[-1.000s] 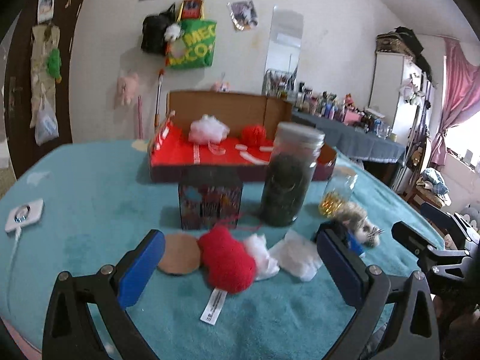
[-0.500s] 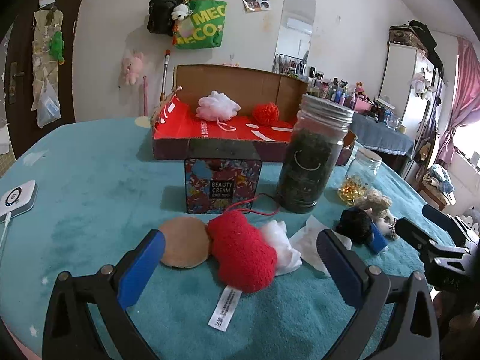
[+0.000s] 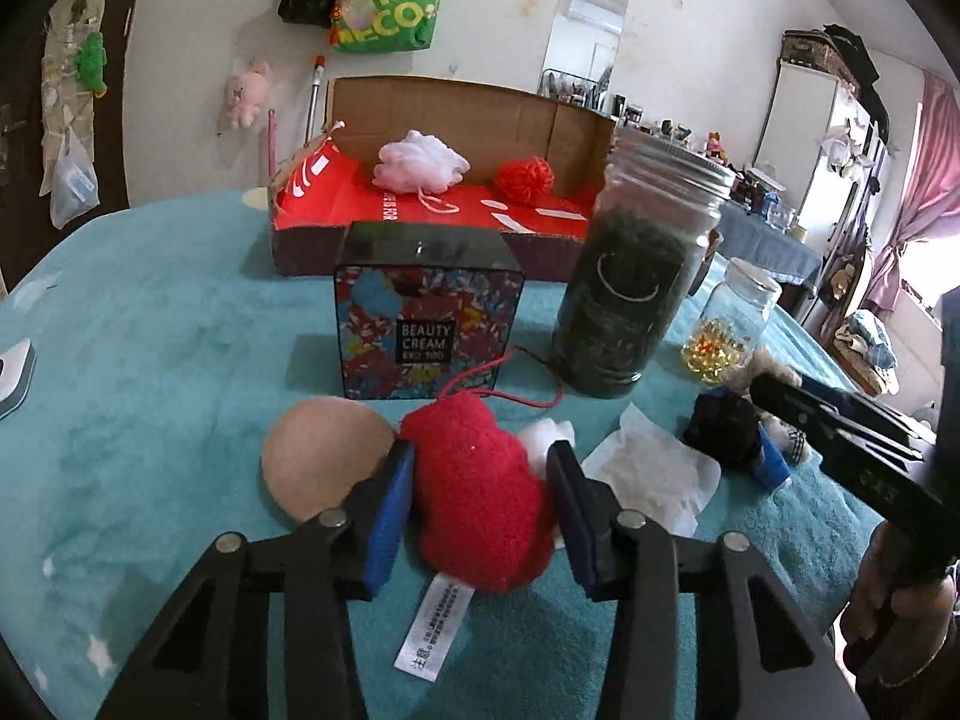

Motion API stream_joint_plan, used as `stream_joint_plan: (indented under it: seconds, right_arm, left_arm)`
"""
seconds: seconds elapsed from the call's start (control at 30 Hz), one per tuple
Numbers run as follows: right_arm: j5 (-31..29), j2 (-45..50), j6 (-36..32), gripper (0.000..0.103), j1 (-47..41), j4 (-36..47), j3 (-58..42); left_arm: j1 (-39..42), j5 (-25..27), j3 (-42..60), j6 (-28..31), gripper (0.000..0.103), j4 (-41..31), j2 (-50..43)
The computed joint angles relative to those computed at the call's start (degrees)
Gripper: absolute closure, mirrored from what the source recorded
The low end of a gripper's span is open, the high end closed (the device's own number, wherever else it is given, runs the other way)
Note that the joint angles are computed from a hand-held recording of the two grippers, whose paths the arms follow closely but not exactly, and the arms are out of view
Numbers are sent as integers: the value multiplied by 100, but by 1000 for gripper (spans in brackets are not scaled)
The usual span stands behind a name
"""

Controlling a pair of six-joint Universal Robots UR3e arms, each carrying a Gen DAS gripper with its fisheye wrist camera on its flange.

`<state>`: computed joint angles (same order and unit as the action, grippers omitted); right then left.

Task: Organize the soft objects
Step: 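Grasp the red fuzzy plush with the left tool while the right tool grasps the cream crocheted scrunchie, then carry the red plush with the left tool while the right tool carries the scrunchie into the box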

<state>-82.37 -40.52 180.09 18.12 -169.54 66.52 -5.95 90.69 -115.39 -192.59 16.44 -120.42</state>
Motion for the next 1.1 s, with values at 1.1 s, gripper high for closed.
stream_joint_plan:
  seconds: [1.1]
  right_arm:
    - [572,-683,194,89,-347,-1084,1159]
  left_arm:
    - [667,-894,-531,122,60,-338,1036]
